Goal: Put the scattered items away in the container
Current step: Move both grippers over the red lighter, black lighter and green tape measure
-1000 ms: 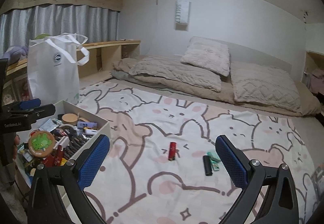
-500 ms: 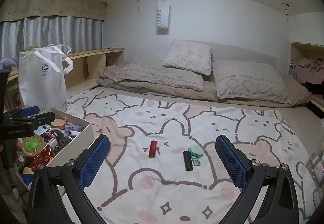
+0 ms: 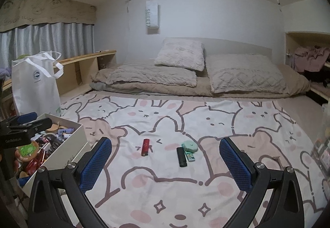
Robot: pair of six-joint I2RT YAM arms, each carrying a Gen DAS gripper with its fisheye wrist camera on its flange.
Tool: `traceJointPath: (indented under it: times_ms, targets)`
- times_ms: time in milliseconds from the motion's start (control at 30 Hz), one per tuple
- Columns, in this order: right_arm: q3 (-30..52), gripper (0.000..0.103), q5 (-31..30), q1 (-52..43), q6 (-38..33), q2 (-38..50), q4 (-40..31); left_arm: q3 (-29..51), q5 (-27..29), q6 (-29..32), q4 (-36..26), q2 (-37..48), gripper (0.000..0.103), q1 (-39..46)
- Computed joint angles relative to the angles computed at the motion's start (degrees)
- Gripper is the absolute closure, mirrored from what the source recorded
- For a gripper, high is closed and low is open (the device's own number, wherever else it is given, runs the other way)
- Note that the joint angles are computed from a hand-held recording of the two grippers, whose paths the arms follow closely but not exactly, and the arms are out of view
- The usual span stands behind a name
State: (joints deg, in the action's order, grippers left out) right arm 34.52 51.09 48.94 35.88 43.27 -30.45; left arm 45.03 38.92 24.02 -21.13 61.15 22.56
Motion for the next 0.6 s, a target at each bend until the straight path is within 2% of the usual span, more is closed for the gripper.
traceJointPath:
  times_ms: [267,600]
  targets:
    - [-2.05,0.000,-1.45,-1.64,0.82,-0.77,0.22,-1.06,1.45,-1.34,0.66,-1.07,0.002,-0.45]
    - [-4.35,0.000,-5.80,-4.73,0.66,0.73,1.78,-2.42,-0.25,-0.62,-0.60,-2.12,0.000,-4.30]
